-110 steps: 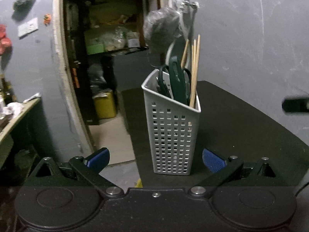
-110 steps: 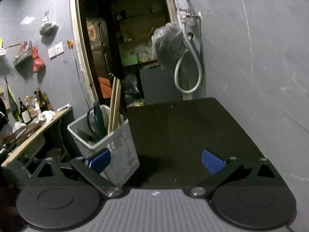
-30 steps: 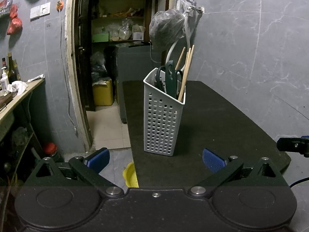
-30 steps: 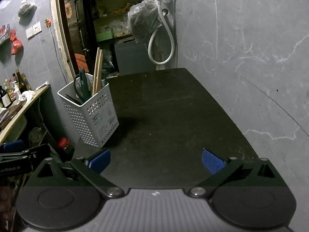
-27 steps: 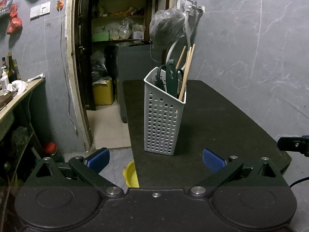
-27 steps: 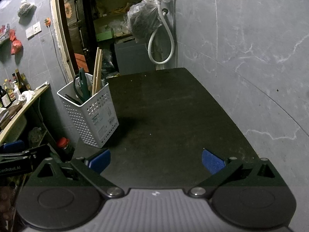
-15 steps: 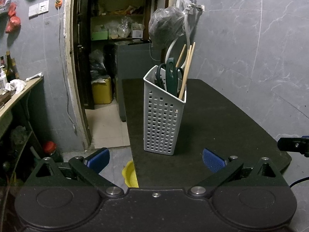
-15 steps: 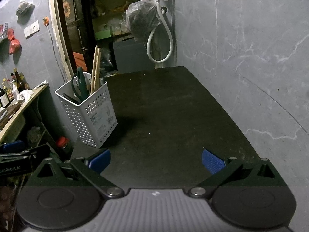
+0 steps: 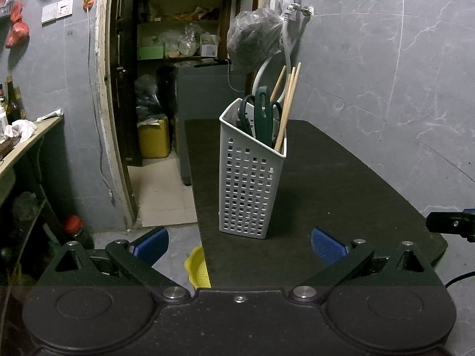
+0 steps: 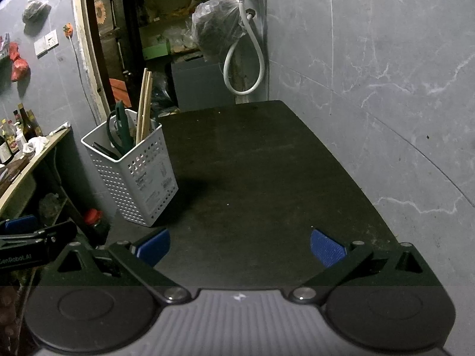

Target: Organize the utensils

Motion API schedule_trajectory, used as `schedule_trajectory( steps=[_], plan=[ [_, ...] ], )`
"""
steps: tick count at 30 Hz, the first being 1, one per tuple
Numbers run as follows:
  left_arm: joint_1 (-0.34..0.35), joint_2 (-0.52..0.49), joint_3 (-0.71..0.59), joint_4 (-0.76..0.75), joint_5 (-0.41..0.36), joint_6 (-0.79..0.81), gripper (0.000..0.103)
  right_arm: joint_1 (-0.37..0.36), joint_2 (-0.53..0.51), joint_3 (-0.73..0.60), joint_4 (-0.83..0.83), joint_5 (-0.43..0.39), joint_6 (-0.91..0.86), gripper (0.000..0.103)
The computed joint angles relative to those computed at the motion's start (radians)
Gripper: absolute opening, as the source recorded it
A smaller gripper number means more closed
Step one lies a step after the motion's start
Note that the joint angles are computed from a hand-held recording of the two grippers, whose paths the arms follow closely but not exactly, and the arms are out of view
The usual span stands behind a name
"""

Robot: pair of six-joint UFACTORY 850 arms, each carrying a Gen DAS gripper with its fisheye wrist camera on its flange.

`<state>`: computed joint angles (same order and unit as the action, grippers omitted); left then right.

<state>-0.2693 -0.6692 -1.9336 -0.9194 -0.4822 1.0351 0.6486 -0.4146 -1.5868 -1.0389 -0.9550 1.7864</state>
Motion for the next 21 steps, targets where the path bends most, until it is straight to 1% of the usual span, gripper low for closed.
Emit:
schedule_trajectory(
  steps=[21],
  plan=[
    [0.001, -0.021, -0.022, 0.005, -0.012, -0.007, 0.102, -0.009, -0.022, -0.031, 0.021, -0.006, -0.031, 0.103]
  ],
)
